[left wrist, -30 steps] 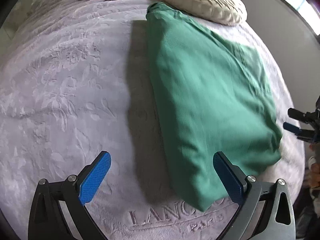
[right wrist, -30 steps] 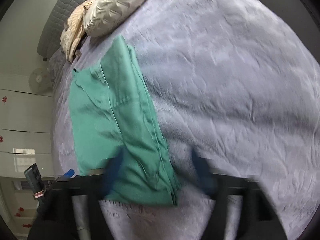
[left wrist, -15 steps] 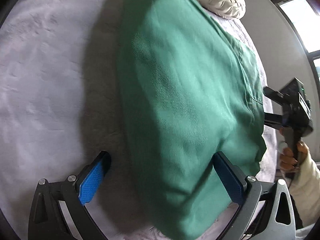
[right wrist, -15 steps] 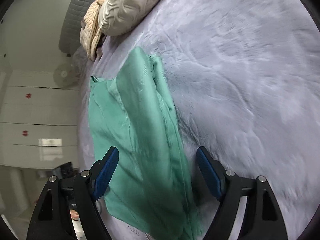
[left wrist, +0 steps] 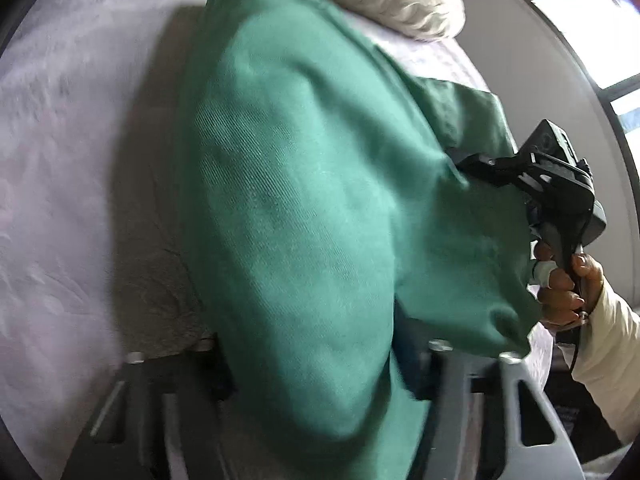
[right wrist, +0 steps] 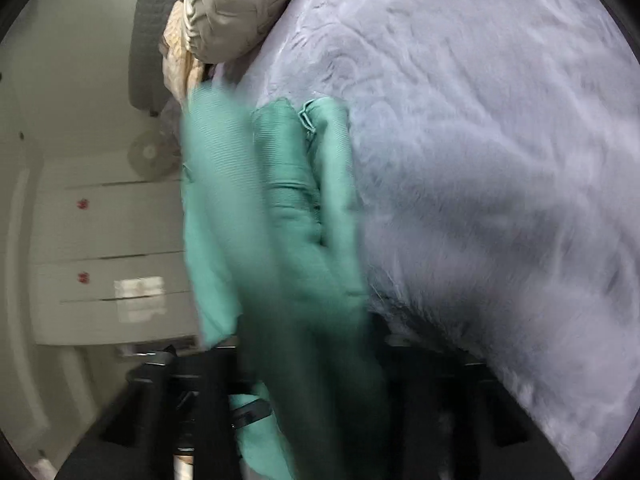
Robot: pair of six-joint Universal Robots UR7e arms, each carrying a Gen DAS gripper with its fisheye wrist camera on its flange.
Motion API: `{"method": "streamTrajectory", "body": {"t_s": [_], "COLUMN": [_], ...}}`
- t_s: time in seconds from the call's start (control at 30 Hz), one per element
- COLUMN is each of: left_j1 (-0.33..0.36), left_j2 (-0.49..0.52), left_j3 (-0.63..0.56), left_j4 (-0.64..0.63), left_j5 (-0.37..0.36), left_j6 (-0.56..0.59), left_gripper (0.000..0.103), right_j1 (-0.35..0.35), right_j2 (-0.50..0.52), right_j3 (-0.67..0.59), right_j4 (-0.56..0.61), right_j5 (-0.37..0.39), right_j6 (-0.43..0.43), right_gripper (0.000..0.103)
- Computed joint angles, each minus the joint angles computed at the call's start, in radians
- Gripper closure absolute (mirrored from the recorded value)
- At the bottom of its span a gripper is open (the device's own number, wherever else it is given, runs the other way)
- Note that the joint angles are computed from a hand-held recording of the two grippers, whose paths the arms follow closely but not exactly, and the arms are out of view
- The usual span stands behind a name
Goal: Fold large clothes
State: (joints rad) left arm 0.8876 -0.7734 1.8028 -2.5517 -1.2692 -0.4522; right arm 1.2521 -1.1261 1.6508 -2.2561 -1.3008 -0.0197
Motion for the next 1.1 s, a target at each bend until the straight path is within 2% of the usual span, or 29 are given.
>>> {"method": "streamTrajectory", "body": {"t_s": [0.07,0.17,0.33,0.53,0.73,0.8,0.83,0.9,0.93,1.0,1.03,1.1], "left_j1": [-0.006,-0.017,-0.040,-0.076,-0.108,-0.082,-0.064,-0.041,-0.044,-0.072,-0.087,-0.109], "left_j2": [-0.025,-0.074,-0.206,-0.420,-0.638,-0.661,-0.670,-0.705,-0.719,-0.759,-0.776,-0.810], "left_j3": [0.017,0.049,0.129,0.264,0.469,0.524,0.544,0.569,0.565,0.547,0.538,0.525], "left_j4": [-0.021,-0.044,-0.023,0.096,0.271,0.305,0.297,0.276,0.293,0.365,0.386,0.393], "left_j5": [-0.017,-0.044,-0.068,-0.055,0.016,0.016,0.009,-0.013,-0.018,0.003,0.026,0.085], "left_j6": [0.001,0.006,0.024,0.013,-0.102,-0.156,-0.175,-0.191,-0.180,-0.134,-0.122,-0.114], "left_gripper": [0.057,0.057,0.058,0.057,0.055,0.050,0.044,0.042,0.042,0.042,0.042,0.042], "right_j1": [0.008,0.034,0.080,0.152,0.198,0.207,0.215,0.237,0.250,0.302,0.340,0.394], "right_j2": [-0.015,-0.042,-0.100,-0.188,-0.212,-0.181,-0.165,-0.160,-0.172,-0.209,-0.228,-0.247], "right_j3": [0.020,0.054,0.128,0.293,0.521,0.567,0.579,0.593,0.592,0.575,0.559,0.544], "right_j4": [-0.019,-0.059,-0.117,-0.208,-0.357,-0.382,-0.391,-0.410,-0.393,-0.337,-0.308,-0.313], "right_j5": [0.035,0.076,0.101,0.116,0.091,0.032,-0.012,-0.112,-0.150,-0.273,-0.355,-0.455], "right_j6": [-0.001,0.021,0.055,0.116,0.211,0.239,0.258,0.309,0.328,0.334,0.310,0.276], "right_gripper": [0.081,0.082,0.082,0.082,0.082,0.082,0.082,0.075,0.058,0.035,0.035,0.035]}}
